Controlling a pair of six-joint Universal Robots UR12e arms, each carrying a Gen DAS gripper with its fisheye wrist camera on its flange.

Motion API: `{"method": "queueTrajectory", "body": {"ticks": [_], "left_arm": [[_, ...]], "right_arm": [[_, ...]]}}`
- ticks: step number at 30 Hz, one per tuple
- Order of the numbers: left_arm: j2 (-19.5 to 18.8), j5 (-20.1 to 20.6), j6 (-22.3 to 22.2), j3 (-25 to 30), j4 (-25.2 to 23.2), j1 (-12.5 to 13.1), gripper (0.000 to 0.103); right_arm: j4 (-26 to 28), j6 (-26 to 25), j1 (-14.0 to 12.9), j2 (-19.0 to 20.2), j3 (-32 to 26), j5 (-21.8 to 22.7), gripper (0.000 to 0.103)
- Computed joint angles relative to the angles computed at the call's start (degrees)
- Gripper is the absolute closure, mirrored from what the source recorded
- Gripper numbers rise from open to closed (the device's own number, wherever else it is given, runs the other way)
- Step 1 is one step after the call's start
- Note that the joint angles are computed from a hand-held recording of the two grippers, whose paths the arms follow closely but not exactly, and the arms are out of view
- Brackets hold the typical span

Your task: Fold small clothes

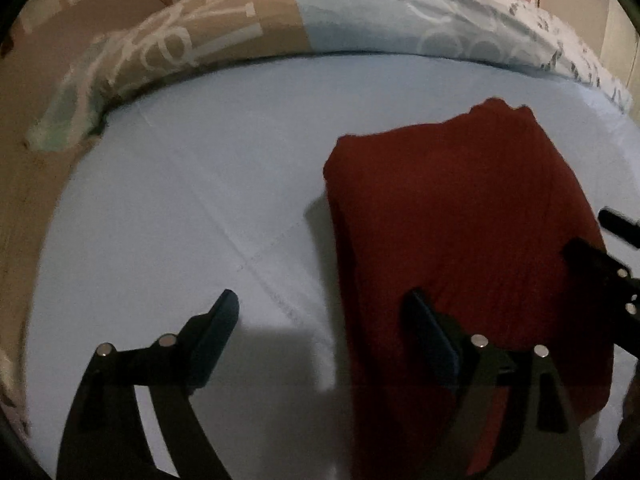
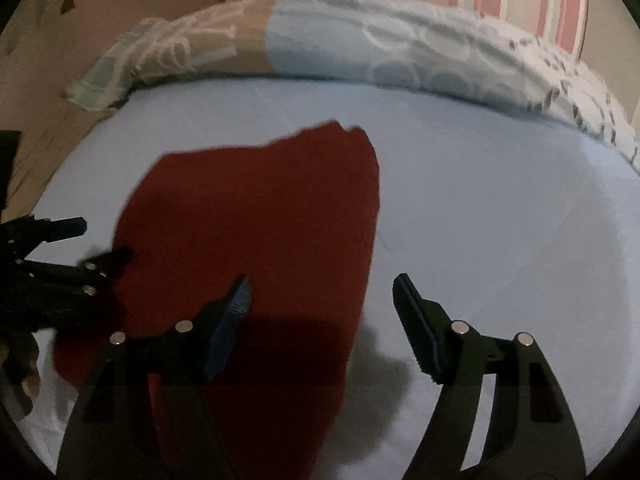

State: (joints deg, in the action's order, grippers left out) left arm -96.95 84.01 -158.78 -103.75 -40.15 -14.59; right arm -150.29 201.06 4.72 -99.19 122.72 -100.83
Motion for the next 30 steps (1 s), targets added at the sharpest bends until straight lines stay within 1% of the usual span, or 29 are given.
{"method": "queueTrajectory", "body": {"ticks": [1,2,3,5,8,9,10,11,12,16,18,19,20,22,24,27,28,29,30], "left_arm": [[-0.17,-1.41,-0.13,0.09,-0.8,0.67,0.014],[-0.37,-1.72,-0.04,0.08,-0.78,1.04,0.009],[-0.49,-1.52,-0.11,0.18,-0.69,1.0,0.006],[-0.58,-1.43,-0.44,0.61,-1.53,1.06,0.006],[0.21,-0.46,-0.66,0.99,-2.67,0.52,0.006],[0.51,-0.2,-0.72,1.04,-3.22,0.43,0.006],[0.82,-0.41,-0.83,1.21,-4.34,0.6,0.006],[1.11,-0.91,-1.1,1.26,-5.2,0.83,0.006],[1.38,-2.06,-1.4,1.38,-6.42,1.25,0.003],[1.08,-6.88,-1.61,1.99,-12.35,2.5,0.002],[0.78,-7.56,-1.75,1.88,-12.68,2.53,0.001],[0.56,-8.85,-1.87,1.81,-12.59,2.8,0.001],[0.51,-9.31,-2.08,1.88,-12.92,2.81,0.001],[-0.05,-10.88,-2.27,2.55,-14.77,2.89,0.001],[-0.57,-12.65,-1.85,3.3,-16.47,3.03,0.001],[-0.41,-15.08,-1.56,3.75,-17.82,3.6,0.002],[-0.48,-15.81,-1.15,3.99,-18.25,3.71,0.002],[-0.49,-15.8,-0.49,4.13,-18.88,3.59,0.002],[-0.6,-14.32,0.96,4.15,-19.2,3.06,0.002]], "right_arm": [[-0.36,0.08,-0.11,-0.04,0.39,-0.01,0.026],[-0.66,0.09,-0.14,0.03,0.54,-0.19,0.023],[-0.92,0.31,-0.23,0.02,0.74,-0.12,0.022],[-0.96,1.26,-0.62,-0.07,0.84,0.89,0.022],[-1.37,0.8,-0.6,-1.04,0.81,2.2,0.021],[-1.59,0.95,-0.52,-1.58,0.94,2.58,0.018],[-1.97,1.27,-0.41,-2.09,1.15,2.81,0.006],[-2.63,1.79,-0.1,-2.8,1.5,2.59,0.003],[-2.83,1.91,0.15,-3.28,1.71,2.53,0.003],[-0.4,2.94,-0.15,-3.74,2.29,5.44,0.003],[0.32,3.59,-0.22,-3.33,2.43,5.7,0.003],[-0.28,4.34,-0.67,-3.28,2.83,6.78,0.003],[-0.83,4.85,-0.98,-3.31,3.11,7.53,0.003],[-1.6,5.9,-1.94,-3.27,3.57,9.68,0.003],[-2.53,7.09,-3.49,-3.11,3.82,13.08,0.003],[-4.17,8.26,-5.01,-3.04,3.81,15.68,0.003],[-4.13,8.16,-5.32,-2.84,3.48,15.88,0.003],[-3.9,7.94,-5.51,-2.59,3.17,16.08,0.003],[-3.42,7.51,-5.89,-2.28,2.82,16.96,0.003]]}}
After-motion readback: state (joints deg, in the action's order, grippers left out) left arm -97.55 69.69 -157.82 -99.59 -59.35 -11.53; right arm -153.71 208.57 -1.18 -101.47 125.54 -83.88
